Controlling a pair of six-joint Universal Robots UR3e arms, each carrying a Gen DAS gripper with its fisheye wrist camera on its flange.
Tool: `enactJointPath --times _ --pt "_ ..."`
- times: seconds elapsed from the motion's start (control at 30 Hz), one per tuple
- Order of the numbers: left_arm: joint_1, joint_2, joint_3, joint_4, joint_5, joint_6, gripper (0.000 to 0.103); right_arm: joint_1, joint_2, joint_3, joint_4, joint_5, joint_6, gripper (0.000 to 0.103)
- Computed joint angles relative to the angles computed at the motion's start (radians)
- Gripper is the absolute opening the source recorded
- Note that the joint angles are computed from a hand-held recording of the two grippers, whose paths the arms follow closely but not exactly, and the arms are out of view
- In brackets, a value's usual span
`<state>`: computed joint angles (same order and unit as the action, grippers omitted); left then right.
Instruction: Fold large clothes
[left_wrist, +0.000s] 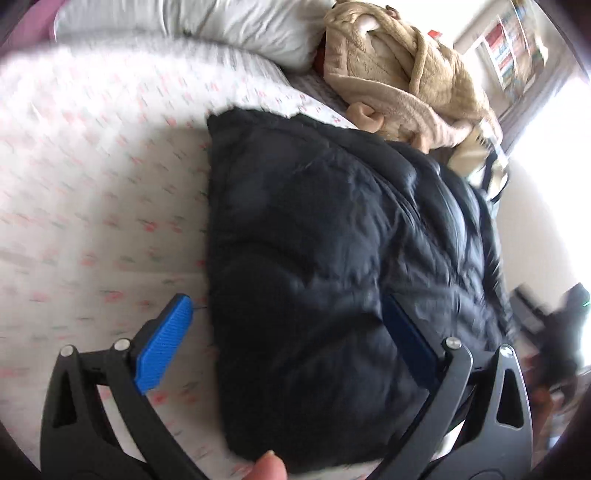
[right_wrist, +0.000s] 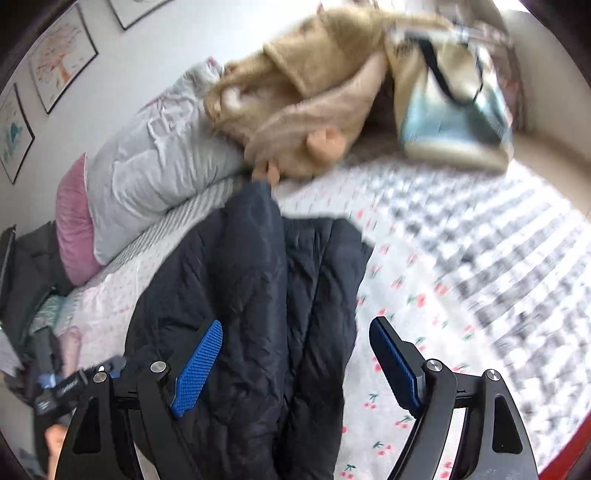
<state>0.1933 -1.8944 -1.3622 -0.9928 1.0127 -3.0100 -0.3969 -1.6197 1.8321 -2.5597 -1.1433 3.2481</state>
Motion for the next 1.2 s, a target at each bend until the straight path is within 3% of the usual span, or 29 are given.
enactJointPath --times 0.1,0.23,0.33,0.57,0.7,1.0,1.2 --pt "-0.05 0.059 0.021 -0.001 0.144 0.011 0.102 0.081 -0.035 -0.074 0.074 -0.132 0.011 0.086" --pt "-0.069 0.184 -0.079 0.026 0.229 0.019 0.102 0.289 -0.078 -0.16 0.209 -0.407 0.016 0.091" --pt "-0.127 0.259 -0.145 0.006 0.314 0.035 0.102 0.361 -0.173 -0.091 0.25 -0.434 0.064 0.091" --pt "-0.072 0.51 -0.436 0.069 0.299 -0.005 0.102 0.663 -0.16 -0.002 0.205 -0.71 0.18 0.091" --pt "-0.046 0.535 -0.483 0.061 0.309 0.009 0.102 0.711 -0.124 0.058 0.163 -0.725 0.19 0.091" --pt "-0.079 0.505 -0.525 0.106 0.388 0.017 0.102 0.696 -0.05 0.033 0.186 -0.654 0.169 0.091" --pt "-0.094 0.488 -0.519 0.102 0.403 0.014 0.102 0.726 -0.004 -0.004 0.199 -0.672 0.175 0.091"
